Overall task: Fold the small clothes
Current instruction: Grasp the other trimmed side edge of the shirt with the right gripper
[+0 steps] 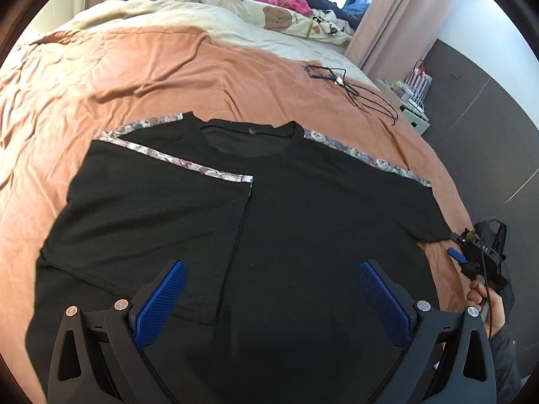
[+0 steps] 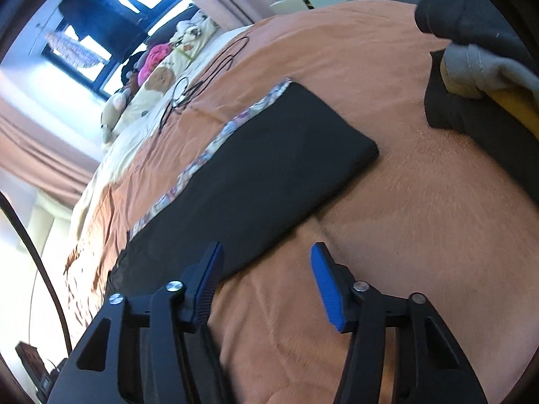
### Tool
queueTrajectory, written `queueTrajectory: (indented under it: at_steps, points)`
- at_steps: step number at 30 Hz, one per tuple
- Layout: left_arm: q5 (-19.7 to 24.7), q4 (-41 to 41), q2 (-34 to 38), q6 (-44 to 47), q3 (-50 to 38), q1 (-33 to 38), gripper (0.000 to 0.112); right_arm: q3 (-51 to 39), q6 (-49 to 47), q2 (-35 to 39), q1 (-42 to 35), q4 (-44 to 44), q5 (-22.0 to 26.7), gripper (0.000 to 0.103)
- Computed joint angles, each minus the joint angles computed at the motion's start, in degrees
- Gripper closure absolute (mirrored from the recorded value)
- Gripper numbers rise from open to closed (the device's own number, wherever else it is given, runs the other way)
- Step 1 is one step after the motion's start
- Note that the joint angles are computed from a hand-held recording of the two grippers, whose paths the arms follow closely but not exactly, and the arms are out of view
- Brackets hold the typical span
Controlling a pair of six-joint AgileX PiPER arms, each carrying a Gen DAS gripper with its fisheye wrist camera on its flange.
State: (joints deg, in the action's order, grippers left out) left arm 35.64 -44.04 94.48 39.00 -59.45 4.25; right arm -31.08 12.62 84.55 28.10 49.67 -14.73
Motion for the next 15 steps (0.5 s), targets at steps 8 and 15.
queueTrajectory:
  at_steps: [8, 15]
  points:
    - [-0.43, -6.76, 3.48, 4.28, 0.01, 0.43, 0.013, -2.31, 13.84, 6.27, -4.44, -13.86, -1.64, 0.063]
    - [-1.13, -9.74, 4.64, 7.59, 0.78, 1.81, 0.015, -4.15, 18.16, 9.84, -6.73, -17.56, -4.64, 0.078]
